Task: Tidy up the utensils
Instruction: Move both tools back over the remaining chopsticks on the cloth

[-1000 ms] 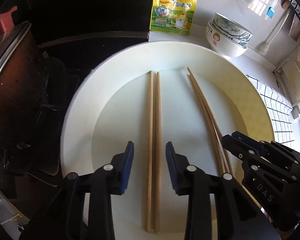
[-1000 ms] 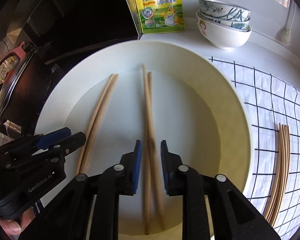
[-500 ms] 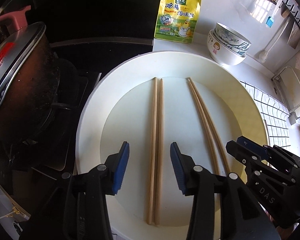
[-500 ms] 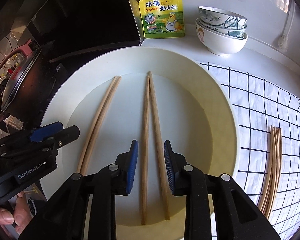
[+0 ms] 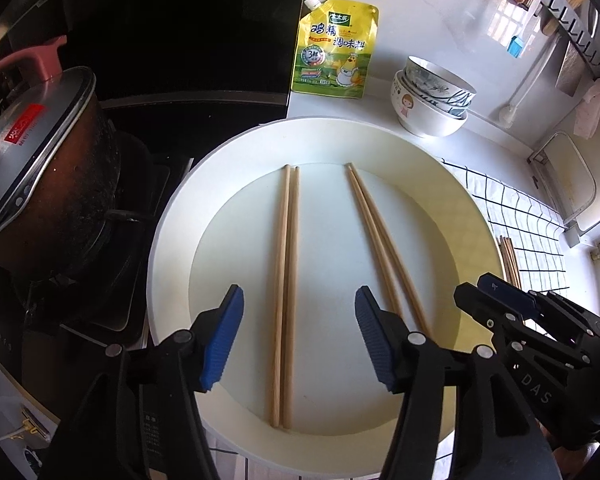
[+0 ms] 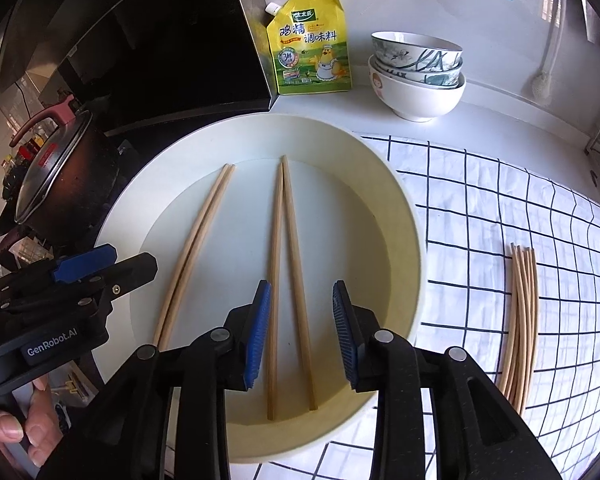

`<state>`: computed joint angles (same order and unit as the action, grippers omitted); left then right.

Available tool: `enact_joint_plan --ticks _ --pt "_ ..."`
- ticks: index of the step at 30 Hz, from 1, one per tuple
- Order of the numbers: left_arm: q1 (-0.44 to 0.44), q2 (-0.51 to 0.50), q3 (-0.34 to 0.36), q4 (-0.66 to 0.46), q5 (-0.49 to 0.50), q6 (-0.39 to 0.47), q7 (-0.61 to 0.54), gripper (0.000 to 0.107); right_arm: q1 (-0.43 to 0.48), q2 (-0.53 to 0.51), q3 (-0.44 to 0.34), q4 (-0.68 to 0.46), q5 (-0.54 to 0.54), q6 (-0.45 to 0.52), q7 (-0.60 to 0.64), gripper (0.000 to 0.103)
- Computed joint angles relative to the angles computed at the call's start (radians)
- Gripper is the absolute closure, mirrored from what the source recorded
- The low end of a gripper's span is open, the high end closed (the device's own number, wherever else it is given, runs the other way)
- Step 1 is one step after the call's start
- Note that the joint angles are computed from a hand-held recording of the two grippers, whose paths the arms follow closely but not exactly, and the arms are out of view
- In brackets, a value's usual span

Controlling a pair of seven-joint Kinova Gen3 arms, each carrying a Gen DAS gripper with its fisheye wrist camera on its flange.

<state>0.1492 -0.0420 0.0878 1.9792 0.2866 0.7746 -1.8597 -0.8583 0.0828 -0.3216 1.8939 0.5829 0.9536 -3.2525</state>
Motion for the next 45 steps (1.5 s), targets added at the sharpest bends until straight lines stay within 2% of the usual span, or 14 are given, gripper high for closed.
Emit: enact_joint_plan --ticks 10,14,16,18,23,33,41,45 --pt "0.031 -0.053 0.018 0.017 -0.030 0.010 0.053 0.048 -0.015 -0.069 -0.050 0.047 0.015 0.046 -0.083 0.062" --pt "0.048 -0.075 0.032 0.028 -0.049 0.005 0.091 0.037 -0.009 -0.100 -0.079 0.074 0.013 0.055 -0.111 0.059" --pt "0.058 -0.084 0.037 0.032 -0.052 0.005 0.107 0.035 -0.004 -0.117 -0.092 0.087 0.011 0.061 -0.120 0.056" --pt "0.068 -0.096 0.047 0.038 -0.061 0.001 0.133 0.030 0.001 -0.131 -0.107 0.098 0.012 0.071 -0.130 0.051" --pt "0.096 -0.114 0.074 0.048 -0.089 -0.001 0.202 0.026 0.019 -0.175 -0.141 0.134 -0.003 0.076 -0.130 0.041" --pt "0.162 -0.136 0.140 0.060 -0.136 -0.016 0.365 0.016 0.096 -0.292 -0.210 0.221 -0.093 0.073 -0.110 0.031" --pt "0.248 -0.103 0.226 0.034 -0.207 -0.041 0.512 0.014 0.176 -0.418 -0.269 0.297 -0.217 0.142 -0.078 0.028" --pt "0.301 -0.076 0.264 0.018 -0.263 -0.045 0.602 0.013 0.210 -0.487 -0.270 0.349 -0.295 0.149 -0.050 0.028"
